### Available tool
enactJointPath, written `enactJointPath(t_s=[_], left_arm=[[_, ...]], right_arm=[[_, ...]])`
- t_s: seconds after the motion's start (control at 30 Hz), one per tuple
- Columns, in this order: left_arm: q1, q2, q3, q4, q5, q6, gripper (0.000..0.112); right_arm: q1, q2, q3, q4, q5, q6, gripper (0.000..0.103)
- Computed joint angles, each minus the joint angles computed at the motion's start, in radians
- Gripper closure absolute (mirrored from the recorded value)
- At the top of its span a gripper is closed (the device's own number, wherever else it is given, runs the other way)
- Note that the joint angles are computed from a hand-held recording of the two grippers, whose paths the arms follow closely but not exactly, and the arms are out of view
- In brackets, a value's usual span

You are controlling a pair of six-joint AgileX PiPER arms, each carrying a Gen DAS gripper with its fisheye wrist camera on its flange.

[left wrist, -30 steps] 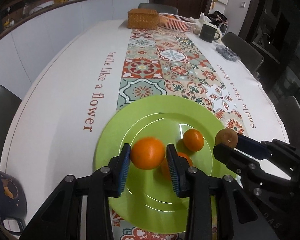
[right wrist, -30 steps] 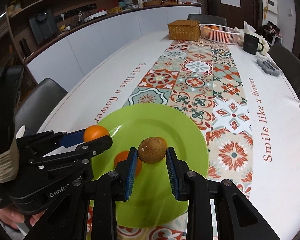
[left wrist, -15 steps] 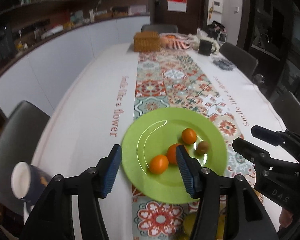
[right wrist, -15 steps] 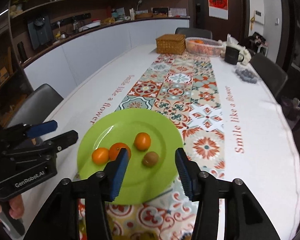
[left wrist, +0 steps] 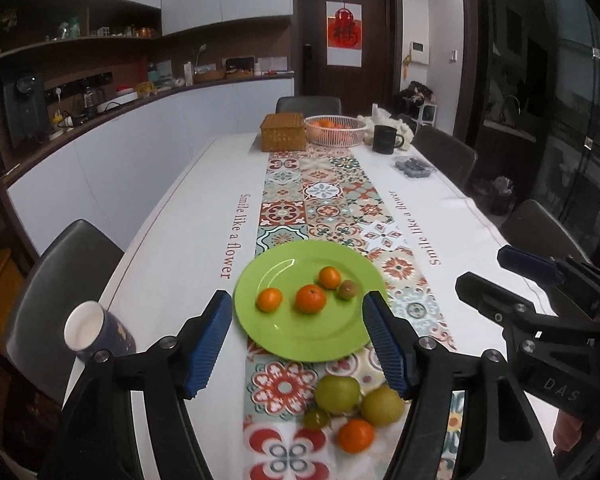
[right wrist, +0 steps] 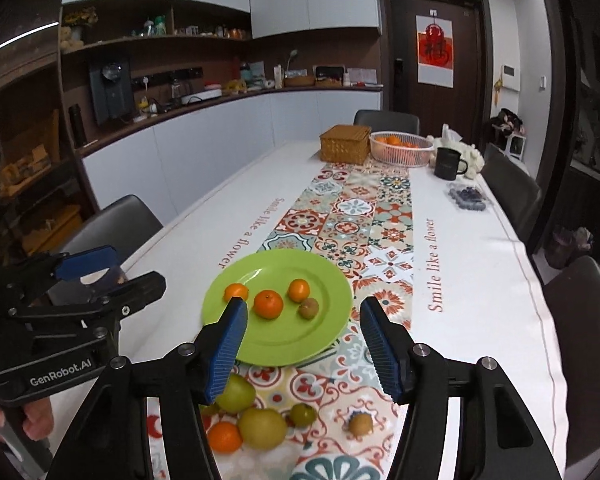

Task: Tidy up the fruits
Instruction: 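Grasp a third orange with the left gripper while the right gripper grasps another brown fruit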

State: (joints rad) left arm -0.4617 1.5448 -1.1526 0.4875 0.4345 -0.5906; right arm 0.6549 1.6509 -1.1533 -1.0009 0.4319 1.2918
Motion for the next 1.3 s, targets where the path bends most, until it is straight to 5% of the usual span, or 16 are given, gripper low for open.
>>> enactJointPath(t_s=[0.6, 1.0, 1.3], left_arm=[[-0.239, -0.211, 0.309, 0.336, 0.078, -0.467, 0.037], [-0.251, -0.106, 0.401, 0.372, 0.019, -0.541, 0.037], [-0.220, 0.019, 0.407, 0.465, -0.067, -0.620, 0.037]], right_arm=[[0.184, -0.208, 0.362, -0.290, 0.141, 0.461, 0.041], [0.186, -0.137, 0.447, -0.309, 0.131, 0.559, 0.041], [0.114, -0.031, 0.451, -0.374, 0.046, 0.606, 0.041]])
